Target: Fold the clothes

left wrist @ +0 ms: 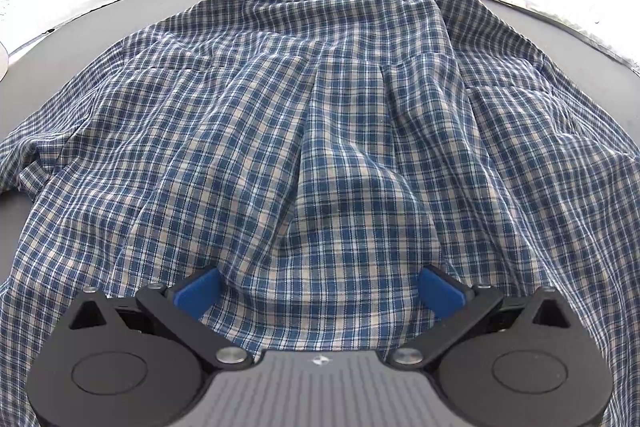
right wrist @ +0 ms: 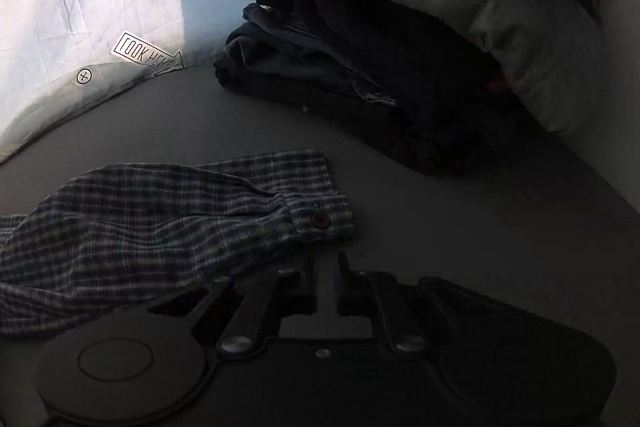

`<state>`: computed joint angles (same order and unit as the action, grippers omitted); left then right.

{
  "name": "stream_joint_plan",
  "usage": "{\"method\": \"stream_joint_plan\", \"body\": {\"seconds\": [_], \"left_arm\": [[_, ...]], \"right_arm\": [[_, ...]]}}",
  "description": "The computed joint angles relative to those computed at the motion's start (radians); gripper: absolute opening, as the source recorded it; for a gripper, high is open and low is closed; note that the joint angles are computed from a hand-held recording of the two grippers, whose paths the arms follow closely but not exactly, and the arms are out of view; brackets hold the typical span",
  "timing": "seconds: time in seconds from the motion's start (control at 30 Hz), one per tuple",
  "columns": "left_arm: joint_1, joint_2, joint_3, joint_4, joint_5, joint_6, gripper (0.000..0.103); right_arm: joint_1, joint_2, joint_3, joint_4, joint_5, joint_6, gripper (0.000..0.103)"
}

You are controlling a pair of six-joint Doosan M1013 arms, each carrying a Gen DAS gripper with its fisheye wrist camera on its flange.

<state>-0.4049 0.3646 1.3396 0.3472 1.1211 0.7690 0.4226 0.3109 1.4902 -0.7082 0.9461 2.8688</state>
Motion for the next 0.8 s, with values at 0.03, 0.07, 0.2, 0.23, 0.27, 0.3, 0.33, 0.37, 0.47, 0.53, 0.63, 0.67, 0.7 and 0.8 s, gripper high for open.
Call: {"method": "stream_joint_plan", "body": {"seconds": [0.03,0.07,0.2,0.23,0.27,0.3,0.33,0.37,0.47,0.53,0.63,0.67,0.7,0.8], "left_arm": [[0.000,0.000,0.001,0.000,-0.001,0.000,0.103],[0.000,0.000,0.001,0.001,-0.001,0.000,0.103],[0.000,-0.001,0.003,0.002,-0.003,0.000,0.103],[0.000,-0.001,0.003,0.003,-0.003,-0.001,0.103],[-0.001,-0.001,0.004,0.004,-0.004,-0.003,0.103],[-0.001,-0.002,0.005,0.006,-0.005,-0.004,0.103],[-0.002,-0.002,0.005,0.008,-0.006,-0.007,0.103],[-0.002,-0.002,0.006,0.010,-0.008,-0.008,0.103],[-0.003,-0.002,0.007,0.014,-0.010,-0.012,0.103],[-0.004,-0.001,0.006,0.014,-0.009,-0.014,0.103],[-0.003,0.001,0.003,0.013,-0.007,-0.014,0.103],[-0.003,0.002,0.002,0.013,-0.006,-0.014,0.103],[-0.003,0.002,0.001,0.013,-0.005,-0.014,0.103],[-0.002,0.004,-0.002,0.011,-0.003,-0.014,0.103]], "right_arm": [[-0.005,-0.014,0.021,0.020,-0.034,0.059,0.042],[-0.009,-0.022,0.035,0.028,-0.062,0.111,0.050],[-0.023,-0.015,0.033,0.036,-0.104,0.229,0.051],[-0.027,-0.011,0.029,0.035,-0.114,0.237,0.052],[-0.032,-0.007,0.027,0.033,-0.127,0.243,0.053],[-0.037,-0.002,0.021,0.035,-0.138,0.246,0.055],[-0.042,0.005,0.013,0.040,-0.146,0.248,0.056],[-0.047,0.013,0.003,0.046,-0.148,0.251,0.057],[-0.056,0.045,-0.045,0.079,-0.100,0.228,0.059],[-0.059,0.068,-0.081,0.099,-0.062,0.198,0.064],[-0.059,0.085,-0.104,0.104,-0.051,0.140,0.033],[-0.055,0.089,-0.107,0.091,-0.043,0.119,0.020],[-0.053,0.090,-0.106,0.082,-0.045,0.096,0.015],[-0.036,0.075,-0.089,-0.016,-0.025,0.067,0.011]]}}
